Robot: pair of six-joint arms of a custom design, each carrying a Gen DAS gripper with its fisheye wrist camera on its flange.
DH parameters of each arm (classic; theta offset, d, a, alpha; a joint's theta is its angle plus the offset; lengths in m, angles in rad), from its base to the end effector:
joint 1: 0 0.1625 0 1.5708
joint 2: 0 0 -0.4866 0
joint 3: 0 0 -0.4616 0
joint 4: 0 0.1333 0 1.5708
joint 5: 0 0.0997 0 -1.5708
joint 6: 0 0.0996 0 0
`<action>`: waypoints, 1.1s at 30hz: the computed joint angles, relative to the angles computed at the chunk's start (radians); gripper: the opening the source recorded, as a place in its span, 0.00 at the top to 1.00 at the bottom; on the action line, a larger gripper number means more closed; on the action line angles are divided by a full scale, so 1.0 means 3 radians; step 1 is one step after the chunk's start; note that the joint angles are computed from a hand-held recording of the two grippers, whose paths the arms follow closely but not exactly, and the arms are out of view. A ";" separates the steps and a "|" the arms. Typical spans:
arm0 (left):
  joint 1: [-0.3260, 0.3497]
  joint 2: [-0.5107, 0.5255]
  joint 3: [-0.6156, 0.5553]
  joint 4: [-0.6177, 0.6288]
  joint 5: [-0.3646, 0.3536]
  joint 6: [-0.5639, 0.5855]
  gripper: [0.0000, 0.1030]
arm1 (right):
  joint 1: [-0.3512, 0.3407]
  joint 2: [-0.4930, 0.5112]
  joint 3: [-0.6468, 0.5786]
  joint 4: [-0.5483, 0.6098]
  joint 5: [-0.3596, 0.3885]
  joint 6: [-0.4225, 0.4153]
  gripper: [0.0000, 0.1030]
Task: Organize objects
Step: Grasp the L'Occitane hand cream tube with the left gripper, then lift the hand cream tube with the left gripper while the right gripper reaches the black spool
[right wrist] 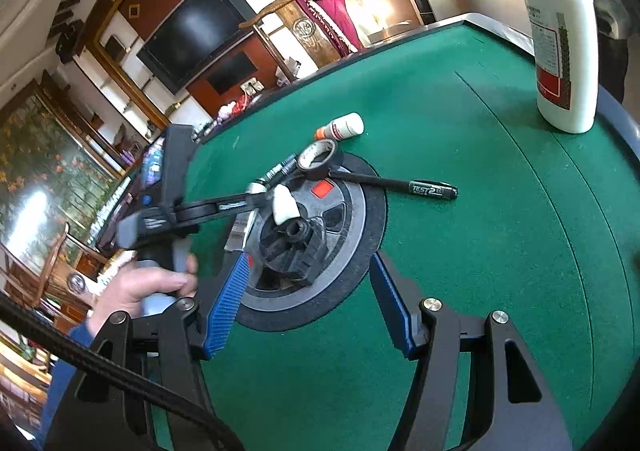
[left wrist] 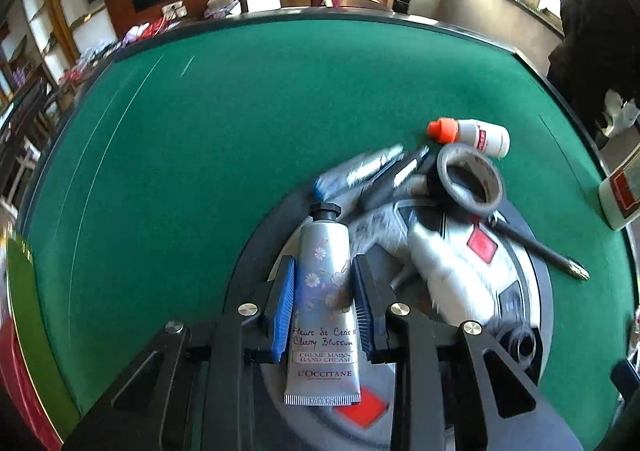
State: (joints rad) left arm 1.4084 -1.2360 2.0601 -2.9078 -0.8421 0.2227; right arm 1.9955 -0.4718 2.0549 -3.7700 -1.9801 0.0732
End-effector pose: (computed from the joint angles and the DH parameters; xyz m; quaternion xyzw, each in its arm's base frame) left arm 0.1005 -0.6212 0.2675 0.0842 0.9044 -0.2265 0.3517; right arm 0.3169 -0.4734 -0.0949 0.1025 -0.9294 0.3354 0.1145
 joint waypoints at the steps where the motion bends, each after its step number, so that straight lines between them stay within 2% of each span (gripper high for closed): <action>1: 0.0011 -0.0047 0.0069 -0.0047 -0.0032 0.0023 0.77 | 0.0021 0.0032 -0.0039 0.0029 -0.0078 -0.0056 0.38; 4: 0.0029 -0.0204 0.0292 -0.0186 -0.0051 0.0099 0.77 | 0.0082 0.0132 -0.0161 0.0120 -0.0241 -0.0215 0.35; 6: 0.0042 -0.0345 0.0436 -0.0192 -0.0140 0.0097 0.77 | 0.0110 0.0189 -0.0260 0.0210 -0.0331 -0.0331 0.31; 10: 0.0085 -0.0611 0.0681 -0.0181 -0.0317 0.0057 0.77 | 0.0150 0.0336 -0.0552 0.0574 -0.0595 -0.0647 0.31; 13: 0.0087 -0.0697 0.0810 -0.0272 -0.0342 0.0102 0.77 | 0.0164 0.0434 -0.0720 0.0750 -0.0699 -0.0865 0.31; 16: 0.0112 -0.0703 0.0827 -0.0327 -0.0414 0.0165 0.77 | 0.0213 0.0578 -0.0908 0.0781 -0.0969 -0.1205 0.30; 19: 0.0115 -0.0668 0.0793 -0.0359 -0.0427 0.0215 0.77 | 0.0154 0.0573 -0.0921 0.0785 -0.0858 -0.1289 0.29; 20: 0.0113 -0.0649 0.0804 -0.0428 -0.0418 0.0266 0.77 | 0.0124 0.0551 -0.0888 0.0775 -0.0762 -0.1276 0.31; 21: 0.0129 -0.0666 0.0816 -0.0457 -0.0426 0.0308 0.77 | 0.0087 0.0525 -0.0854 0.0782 -0.0628 -0.1250 0.38; 22: 0.0124 -0.0665 0.0823 -0.0474 -0.0413 0.0330 0.77 | 0.0063 0.0520 -0.0813 0.0682 -0.0564 -0.1224 0.38; 25: 0.0134 -0.0688 0.0831 -0.0463 -0.0444 0.0329 0.77 | 0.0088 0.0483 -0.0757 0.0711 -0.0589 -0.1171 0.40; 28: 0.0135 -0.0741 0.0854 -0.0446 -0.0490 0.0316 0.77 | 0.0114 0.0428 -0.0670 0.0671 -0.0514 -0.1066 0.40; 31: 0.0093 -0.0803 0.0906 -0.0521 -0.0502 0.0349 0.77 | 0.0158 0.0407 -0.0613 0.0487 -0.0511 -0.1082 0.40; 33: 0.0066 -0.0852 0.0937 -0.0573 -0.0508 0.0352 0.77 | 0.0174 0.0371 -0.0571 0.0415 -0.0415 -0.1046 0.40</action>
